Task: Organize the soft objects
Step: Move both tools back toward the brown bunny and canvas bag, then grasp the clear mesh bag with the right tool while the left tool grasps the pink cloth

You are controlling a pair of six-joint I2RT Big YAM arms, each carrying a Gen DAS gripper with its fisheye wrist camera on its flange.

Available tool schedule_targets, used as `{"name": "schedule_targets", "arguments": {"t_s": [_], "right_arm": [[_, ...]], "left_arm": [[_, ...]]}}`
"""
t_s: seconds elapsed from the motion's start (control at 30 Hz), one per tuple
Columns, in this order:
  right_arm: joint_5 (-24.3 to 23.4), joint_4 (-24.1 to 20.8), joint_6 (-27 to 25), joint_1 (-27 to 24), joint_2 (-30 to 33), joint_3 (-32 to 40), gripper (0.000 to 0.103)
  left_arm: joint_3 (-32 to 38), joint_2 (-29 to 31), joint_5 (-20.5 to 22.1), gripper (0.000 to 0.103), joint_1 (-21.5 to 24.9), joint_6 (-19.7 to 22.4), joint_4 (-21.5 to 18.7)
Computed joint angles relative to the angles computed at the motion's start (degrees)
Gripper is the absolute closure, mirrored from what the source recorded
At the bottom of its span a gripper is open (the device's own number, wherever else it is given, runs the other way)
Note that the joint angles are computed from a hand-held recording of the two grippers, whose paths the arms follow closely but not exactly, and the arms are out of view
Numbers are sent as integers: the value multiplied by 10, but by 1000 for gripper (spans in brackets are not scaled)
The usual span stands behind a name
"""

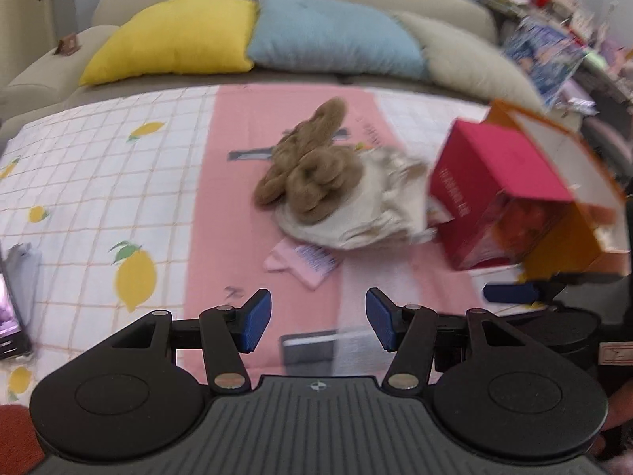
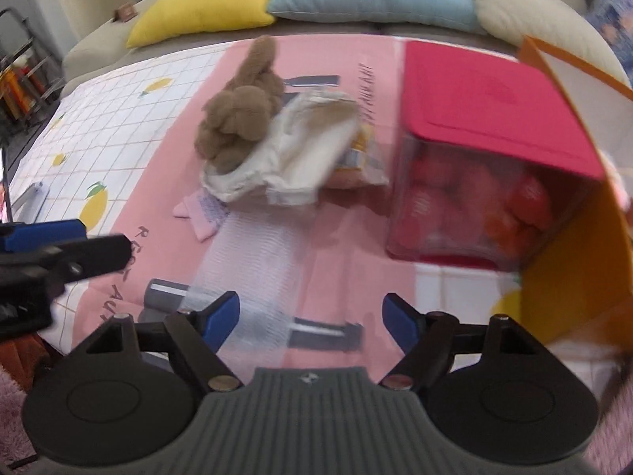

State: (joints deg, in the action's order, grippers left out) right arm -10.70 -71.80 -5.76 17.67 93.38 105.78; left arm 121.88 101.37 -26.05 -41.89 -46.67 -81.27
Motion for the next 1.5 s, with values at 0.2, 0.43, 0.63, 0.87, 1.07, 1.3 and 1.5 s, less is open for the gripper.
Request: {"name": "schedule_targets", "arguments": {"t_s": [0.2,0.43,0.63,0.87,1.07,1.3,1.5], "right_arm": [[0,8,-14,21,22,15,36],[-20,16,3,24,40,25,34],[-4,24,-16,37,43,13,46],[-13,37,-70,42,32,-5,103],[-21,5,-89,25,22,15,103],[3,-8,-57,-3,37,37,103],[4,8,-47,-2,44,34,94]], "left_arm": [[-12,-6,7,40,8,-19,-5],[-15,-4,13,43,16,-41,-17],[-16,-1,23,44,21,-46,-27],[-17,2,40,44,23,-21,-13],[-47,-16,54,44,25,59,44],[-40,11,50,35,36,218,72],[-52,26,55,27,56,245,117]]}}
